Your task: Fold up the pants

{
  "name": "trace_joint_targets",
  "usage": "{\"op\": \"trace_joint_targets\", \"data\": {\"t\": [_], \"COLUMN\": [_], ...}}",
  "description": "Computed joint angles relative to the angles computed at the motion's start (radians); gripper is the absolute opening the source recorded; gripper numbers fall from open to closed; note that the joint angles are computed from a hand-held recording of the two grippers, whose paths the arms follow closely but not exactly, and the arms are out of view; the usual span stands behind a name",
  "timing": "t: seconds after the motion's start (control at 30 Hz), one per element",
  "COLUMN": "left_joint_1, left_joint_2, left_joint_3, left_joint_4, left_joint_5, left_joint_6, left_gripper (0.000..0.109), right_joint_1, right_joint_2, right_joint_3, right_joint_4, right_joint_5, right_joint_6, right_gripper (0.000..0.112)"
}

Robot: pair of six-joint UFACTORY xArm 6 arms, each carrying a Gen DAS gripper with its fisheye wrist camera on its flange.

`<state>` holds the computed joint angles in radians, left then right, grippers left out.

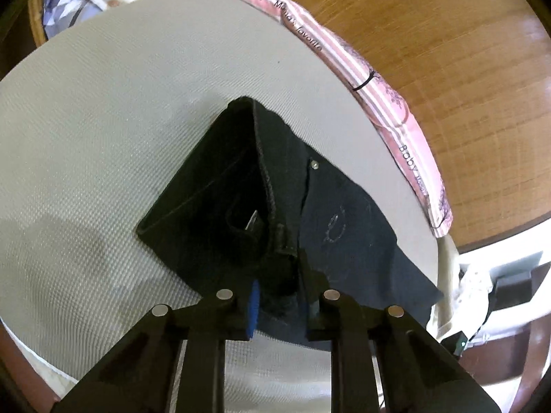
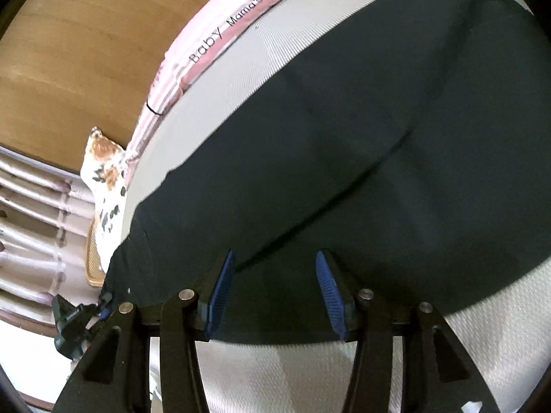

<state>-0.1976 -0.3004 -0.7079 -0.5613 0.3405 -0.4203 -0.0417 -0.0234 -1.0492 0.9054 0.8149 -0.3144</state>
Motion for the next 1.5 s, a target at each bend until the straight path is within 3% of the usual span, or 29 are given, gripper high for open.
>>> {"op": "trace_joint_targets", "data": {"t": [0.17,0.3,0.4,0.53,0.8,1.03,1.17,1.23,1.33,1.43,1.5], "left_joint_1": [0.015,0.028,0.031,0.042,0.059,0.061,0.029,0.011,0.01,0.014,0.008], "left_joint_2": [0.014,0.03,0.033,0.041,0.09,0.093,0.116,0.121,0.105,0.072,0.044], "left_joint_3": [-0.009,-0.015,-0.018,-0.05,-0.138,-0.116,-0.136,-0.149,-0.151,-0.145,-0.142], "left_joint_4": [-0.002,0.031,0.091,0.226,0.406,0.468,0.637,0.722,0.733,0.733,0.839], "left_joint_5": [0.002,0.006,0.019,0.073,0.199,0.228,0.253,0.274,0.284,0.295,0.313], "left_joint_6": [-0.013,-0.033,-0.061,-0.097,-0.015,0.006,-0.084,-0.124,-0.14,-0.16,-0.248], "left_gripper": [0.018,0.018,0.018,0.017,0.017,0.018,0.021,0.023,0.024,0.034,0.035], "right_joint_1": [0.003,-0.022,-0.035,-0.018,0.034,0.026,0.026,0.007,-0.036,-0.086,-0.121], "right_joint_2": [0.065,0.114,0.137,0.078,-0.126,-0.095,-0.073,-0.073,-0.07,-0.07,-0.064], "right_joint_3": [-0.047,-0.092,-0.116,-0.093,0.045,0.074,0.053,0.057,0.064,0.077,0.076], "right_joint_4": [0.104,0.134,0.121,0.018,-0.299,-0.365,-0.361,-0.296,-0.159,-0.069,-0.025], "right_joint_5": [-0.041,-0.056,-0.06,-0.101,-0.119,-0.04,-0.029,-0.014,0.009,-0.003,0.005], "right_joint_6": [-0.004,0.021,0.054,0.05,0.155,0.23,0.224,0.198,0.166,0.164,0.163], "right_gripper": [0.044,0.027,0.01,0.007,0.006,0.006,0.009,0.013,0.024,0.029,0.029]}}
